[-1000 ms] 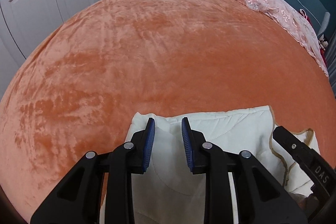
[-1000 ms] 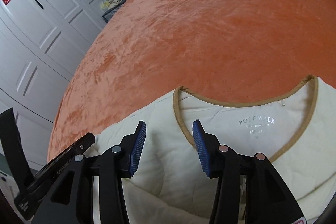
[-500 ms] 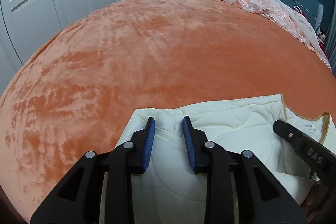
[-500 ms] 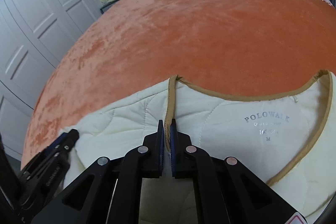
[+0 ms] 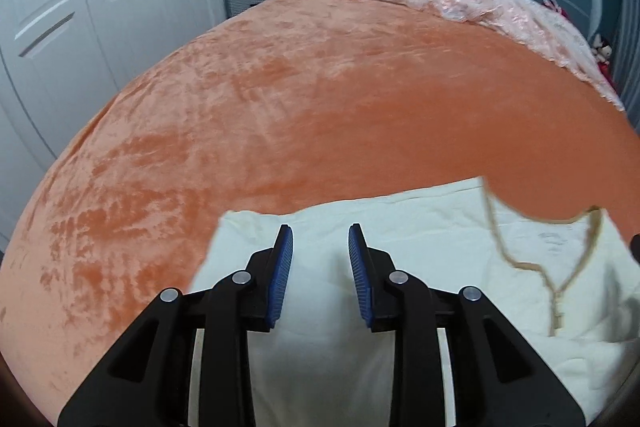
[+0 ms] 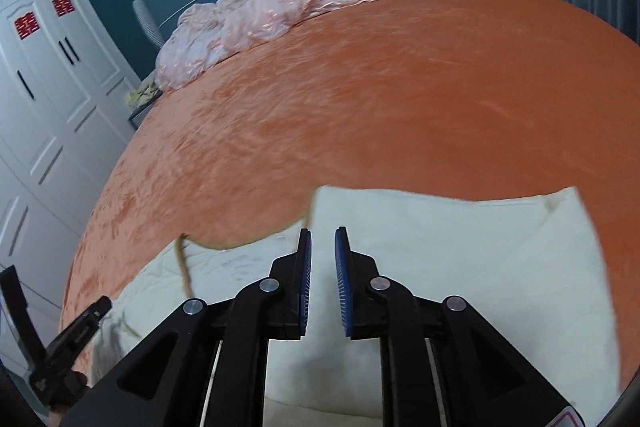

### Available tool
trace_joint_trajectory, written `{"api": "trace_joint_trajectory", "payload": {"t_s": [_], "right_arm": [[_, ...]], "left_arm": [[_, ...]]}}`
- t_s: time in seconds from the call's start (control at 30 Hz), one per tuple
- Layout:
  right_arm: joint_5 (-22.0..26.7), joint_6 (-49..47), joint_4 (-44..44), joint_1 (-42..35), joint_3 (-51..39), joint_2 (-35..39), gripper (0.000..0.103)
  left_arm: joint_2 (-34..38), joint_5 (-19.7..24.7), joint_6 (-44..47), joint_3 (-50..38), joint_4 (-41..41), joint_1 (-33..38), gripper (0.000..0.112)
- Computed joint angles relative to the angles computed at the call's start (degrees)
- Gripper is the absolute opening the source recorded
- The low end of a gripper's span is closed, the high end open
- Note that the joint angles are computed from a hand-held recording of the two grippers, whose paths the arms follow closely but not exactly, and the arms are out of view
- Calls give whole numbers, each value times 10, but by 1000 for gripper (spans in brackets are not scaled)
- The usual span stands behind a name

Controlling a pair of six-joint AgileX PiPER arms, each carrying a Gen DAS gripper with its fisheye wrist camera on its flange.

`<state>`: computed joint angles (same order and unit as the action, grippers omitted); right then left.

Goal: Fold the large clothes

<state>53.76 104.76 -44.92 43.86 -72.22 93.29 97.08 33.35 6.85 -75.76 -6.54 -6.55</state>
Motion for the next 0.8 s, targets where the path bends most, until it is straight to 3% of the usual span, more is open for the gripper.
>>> {"api": "trace_joint_trajectory", "payload": {"t_s": [0.07,0.2,0.23,0.27,0.47,0.53,0.63,0.8], "right_arm": [[9,7,7,-12,59,-53,19],[27,69,2,-33,159,-131,49],[21,78,3,-41,178,-142,49],[4,75,10,-54,195,-152,49],[-76,-12,77,-115,223,-132,50],[-61,-11,66,-101,217,-120,44],[-28,-21,49,-81,199,-100,25],[-16,20,32,-75,214,-93,22]], "left_arm": [[-13,38,31,-13,-47,-32,35],[-19,61,32,-33,-88,-124,58],[-12,61,16,-40,-80,-150,67],[-2,60,0,-49,-69,-174,68],[89,88,-91,-128,-2,-275,68],[121,106,-101,-153,14,-292,63],[147,114,-132,-159,71,-316,33],[139,56,-226,-109,180,-348,33]]}}
